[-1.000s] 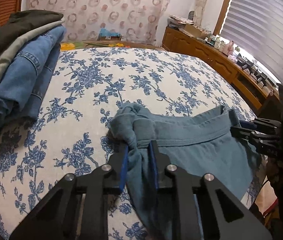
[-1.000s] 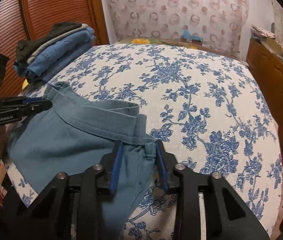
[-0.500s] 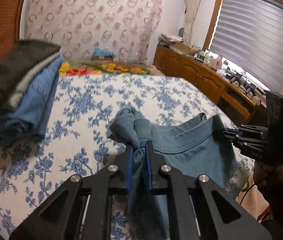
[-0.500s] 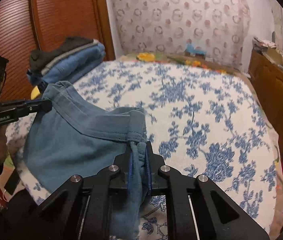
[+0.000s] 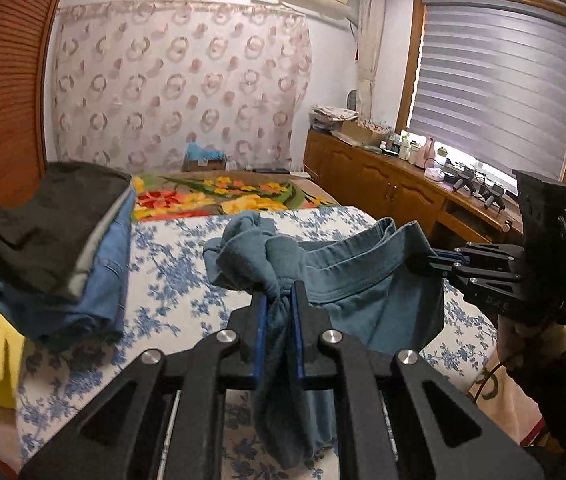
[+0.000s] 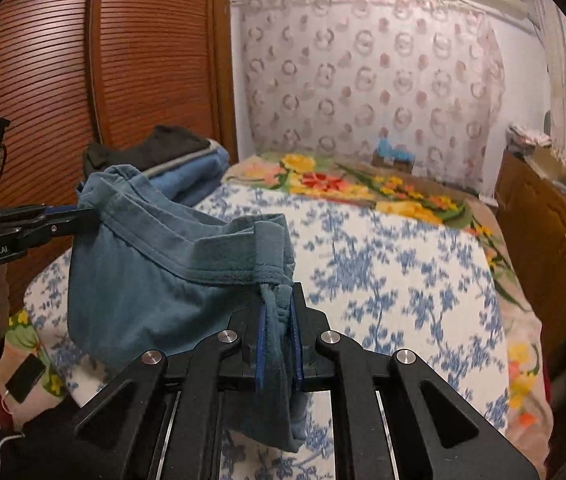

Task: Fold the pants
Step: 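Lift the folded teal shorts with both grippers and carry them toward the clothes stack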

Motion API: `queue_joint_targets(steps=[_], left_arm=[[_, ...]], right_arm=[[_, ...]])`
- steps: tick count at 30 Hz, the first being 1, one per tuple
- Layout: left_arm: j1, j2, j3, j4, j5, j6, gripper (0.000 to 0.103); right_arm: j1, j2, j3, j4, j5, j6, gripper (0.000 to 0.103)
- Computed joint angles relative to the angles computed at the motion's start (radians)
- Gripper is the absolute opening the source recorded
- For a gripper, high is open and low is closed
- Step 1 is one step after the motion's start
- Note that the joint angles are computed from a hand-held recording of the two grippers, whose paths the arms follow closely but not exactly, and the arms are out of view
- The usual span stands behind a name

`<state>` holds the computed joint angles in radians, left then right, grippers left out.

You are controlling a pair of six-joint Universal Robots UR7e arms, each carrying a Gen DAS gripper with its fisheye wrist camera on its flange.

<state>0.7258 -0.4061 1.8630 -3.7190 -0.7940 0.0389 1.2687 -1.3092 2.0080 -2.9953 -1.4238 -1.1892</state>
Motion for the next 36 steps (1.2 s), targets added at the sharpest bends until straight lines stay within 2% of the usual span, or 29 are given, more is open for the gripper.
queue_joint_targets(steps=[9,19,27,36], left_arm=[[0.002,-0.036,0.044,-0.078,0.038,0.031,0.008],[0.030,-0.080,0.069,-0.153,0.074,0.082,0.008],[0.074,-0.123,0.040,-0.191,0.092,0.165,0.008],[0.111,-0.142,-0.008,-0.235,0.117,0.259,0.008]], right_arm=[[0.054,0.021,-0.010,-0.014,-0.002,-0.024,0.007],[0.139,0.108,-0.079,-0.022,-0.032,-0.038,0.007],[0.232,0.227,-0.206,-0.014,-0.064,-0.063,0.007],[0.307,0.366,-0.370,0.004,-0.054,-0.077,0.007]])
